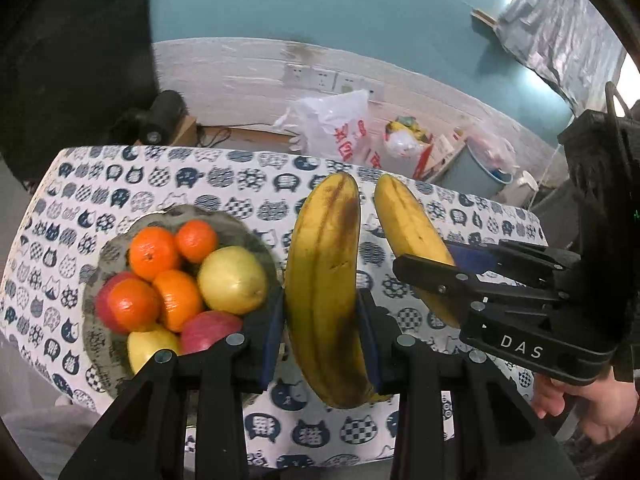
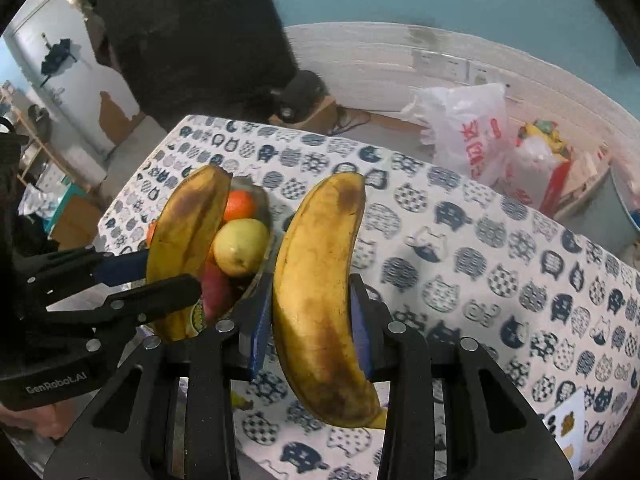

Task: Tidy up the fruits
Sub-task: 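Lower the banana onto the fruit and open the right tool while the left tool releases its banana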

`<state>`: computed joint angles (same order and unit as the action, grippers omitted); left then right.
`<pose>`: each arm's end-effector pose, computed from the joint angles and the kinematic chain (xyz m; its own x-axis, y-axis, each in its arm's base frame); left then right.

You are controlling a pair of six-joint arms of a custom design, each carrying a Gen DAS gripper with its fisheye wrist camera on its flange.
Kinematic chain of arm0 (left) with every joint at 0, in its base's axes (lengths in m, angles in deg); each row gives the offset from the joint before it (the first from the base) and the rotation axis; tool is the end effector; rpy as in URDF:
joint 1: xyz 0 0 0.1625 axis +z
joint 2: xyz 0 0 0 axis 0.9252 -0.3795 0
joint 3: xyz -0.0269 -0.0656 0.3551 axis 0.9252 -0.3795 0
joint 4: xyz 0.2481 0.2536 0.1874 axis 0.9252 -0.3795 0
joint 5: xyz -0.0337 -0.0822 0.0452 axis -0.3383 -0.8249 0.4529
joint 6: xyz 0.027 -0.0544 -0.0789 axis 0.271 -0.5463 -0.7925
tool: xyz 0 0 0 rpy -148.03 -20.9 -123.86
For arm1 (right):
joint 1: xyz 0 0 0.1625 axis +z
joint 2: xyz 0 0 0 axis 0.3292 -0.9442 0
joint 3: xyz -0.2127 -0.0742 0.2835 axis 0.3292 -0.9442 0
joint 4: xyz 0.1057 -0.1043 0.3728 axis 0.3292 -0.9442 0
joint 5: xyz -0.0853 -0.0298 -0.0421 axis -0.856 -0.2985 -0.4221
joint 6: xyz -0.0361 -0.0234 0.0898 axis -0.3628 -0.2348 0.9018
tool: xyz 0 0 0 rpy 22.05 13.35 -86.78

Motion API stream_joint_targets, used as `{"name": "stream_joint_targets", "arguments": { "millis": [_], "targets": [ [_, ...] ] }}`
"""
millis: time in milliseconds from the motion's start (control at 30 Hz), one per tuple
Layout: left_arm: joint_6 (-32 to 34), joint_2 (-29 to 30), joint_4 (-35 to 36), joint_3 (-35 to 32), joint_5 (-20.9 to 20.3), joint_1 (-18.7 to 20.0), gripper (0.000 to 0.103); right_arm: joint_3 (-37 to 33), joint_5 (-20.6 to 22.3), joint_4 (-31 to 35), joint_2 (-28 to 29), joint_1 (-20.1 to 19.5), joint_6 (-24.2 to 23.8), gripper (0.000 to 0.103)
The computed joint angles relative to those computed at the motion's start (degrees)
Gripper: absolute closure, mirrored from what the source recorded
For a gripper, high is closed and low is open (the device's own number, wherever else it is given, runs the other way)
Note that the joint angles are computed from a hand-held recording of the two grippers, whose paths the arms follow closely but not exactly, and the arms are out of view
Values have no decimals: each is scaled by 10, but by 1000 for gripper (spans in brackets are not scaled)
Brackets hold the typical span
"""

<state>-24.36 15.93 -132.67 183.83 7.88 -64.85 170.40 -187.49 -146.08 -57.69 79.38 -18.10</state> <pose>-0.4254 -0.2120 0.0705 -0.8158 -0.2137 -0.5374 0.1613 0.8082 -0.5663 0.1634 -0.3421 0.3396 -0.6707 -0.6908 0.2701 -0.7122 0.7015 0.0257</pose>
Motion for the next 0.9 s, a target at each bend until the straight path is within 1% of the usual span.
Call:
{"name": "stream_joint_targets", "arguments": {
  "millis": [267,467,900],
  "targets": [
    [-64,-58,41,42,-10,-13,67,7,7,-13,42,44,31,68],
    [-104,-100,58,75,-19,-17,67,13,13,-24,73,68,48,68],
    [-160,-173,68,140,-36,-8,67,19,26,-44,133,91,75,68]
  ]
}}
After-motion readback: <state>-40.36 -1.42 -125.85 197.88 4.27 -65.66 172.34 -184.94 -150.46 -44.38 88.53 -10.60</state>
